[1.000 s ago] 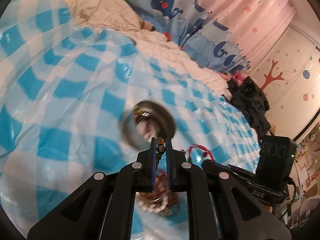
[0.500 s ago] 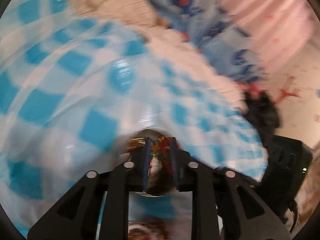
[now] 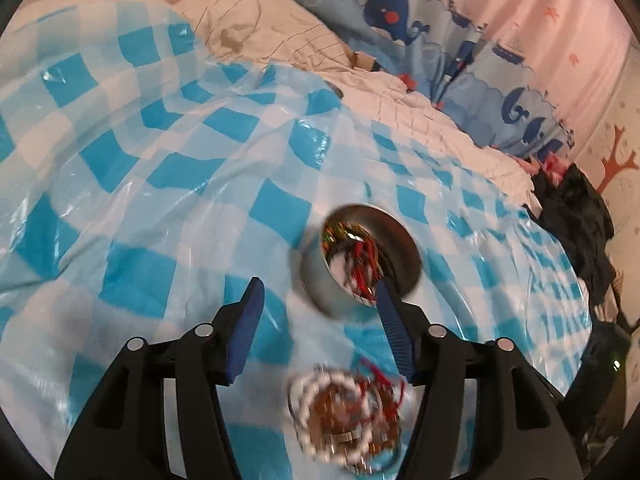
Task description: Organize jewelry
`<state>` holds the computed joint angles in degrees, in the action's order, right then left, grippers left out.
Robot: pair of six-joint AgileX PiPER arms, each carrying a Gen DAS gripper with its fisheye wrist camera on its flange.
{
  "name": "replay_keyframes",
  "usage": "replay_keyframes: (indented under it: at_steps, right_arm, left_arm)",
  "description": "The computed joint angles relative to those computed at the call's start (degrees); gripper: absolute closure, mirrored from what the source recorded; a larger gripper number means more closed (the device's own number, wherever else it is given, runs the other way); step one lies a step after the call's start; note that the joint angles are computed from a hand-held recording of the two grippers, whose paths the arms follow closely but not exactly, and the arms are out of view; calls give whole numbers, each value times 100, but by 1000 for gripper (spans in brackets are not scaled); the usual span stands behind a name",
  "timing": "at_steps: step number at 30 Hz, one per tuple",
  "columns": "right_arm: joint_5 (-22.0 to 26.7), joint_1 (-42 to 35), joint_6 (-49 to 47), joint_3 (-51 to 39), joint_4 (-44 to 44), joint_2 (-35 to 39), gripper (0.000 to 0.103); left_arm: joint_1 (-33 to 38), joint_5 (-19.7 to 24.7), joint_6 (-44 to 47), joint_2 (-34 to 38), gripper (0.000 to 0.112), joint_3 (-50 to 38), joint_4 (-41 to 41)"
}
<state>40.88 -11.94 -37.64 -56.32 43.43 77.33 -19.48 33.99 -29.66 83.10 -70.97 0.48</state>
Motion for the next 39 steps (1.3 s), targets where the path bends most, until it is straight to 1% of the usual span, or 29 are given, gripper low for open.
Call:
replay_keyframes:
  at_steps: [2, 3, 5, 7, 9, 12, 14, 15, 19, 22, 23, 26, 27, 29, 31, 32, 33, 36, 37, 39]
  right_arm:
    - [-633, 228, 152, 445, -195, -253, 31]
    - [-857, 367, 305, 584, -408, -313, 31]
    - [-1101, 595, 738, 623, -892, -336, 30]
    - [-1280, 585, 731, 750, -887, -475, 24]
    - [-1352, 504, 623, 843, -718, -557, 17]
    - [-1279, 401, 723, 804, -721, -491, 17]
    - [-1282, 442, 834, 801, -793, -491, 17]
    - [-1285, 434, 805, 803, -777, -493, 15]
    - [-1278, 386, 668, 815, -656, -480, 13]
    - [-1236, 354, 596, 814, -562, -471, 13]
    - [-1212, 334, 564, 796, -534, -443, 13]
    - [-1172, 375, 653, 771, -634, -422, 11]
    - [-1169, 410, 724, 754, -698, -411, 10]
    - [-1149, 423, 749, 742, -722, -395, 10]
    - [-1133, 426, 766, 732, -735, -386, 10]
    - [-1134, 443, 810, 725, -780, -377, 10]
    - [-1138, 468, 872, 712, -845, -366, 10]
    - [-1162, 543, 1053, 681, -1039, -333, 9]
    - [-1168, 562, 1090, 677, -1081, -325, 9]
    - [-1168, 591, 1164, 660, -1168, -300, 9]
  left_arm:
    - [-188, -93, -431, -311, 49, 298, 403]
    - [-260, -104, -583, -426, 48, 385, 541]
    - [-319, -42, -542, -637, 47, 484, 544]
    - [-400, 70, -666, -878, 45, 571, 759]
    - [-487, 223, -762, -1158, 40, 656, 956]
    - [-504, 371, -827, -1435, 37, 722, 969]
    - [-556, 380, -877, -1517, 35, 754, 961]
    - [-612, 405, -906, -1543, 35, 750, 978]
    - [-809, 404, -928, -1424, 33, 658, 982]
    - [-944, 546, -786, -1217, 32, 469, 1016]
    - [-965, 621, -766, -1170, 31, 410, 1087]
    - [-945, 1219, -432, -889, 30, -73, 1352]
    - [-946, 1455, -300, -788, 30, -277, 1581]
    - [-920, 1672, -123, -686, 25, -449, 1958]
    - [-831, 1771, -21, -607, 21, -435, 2510]
    - [-690, 1698, -16, -555, 18, -344, 2696]
    - [-515, 1584, 49, -519, 18, -285, 2688]
    - [374, 731, 546, -353, 17, 100, 1994]
    - [639, 444, 567, -252, 17, 251, 1845]
    - [1023, 32, 793, -56, 17, 451, 1445]
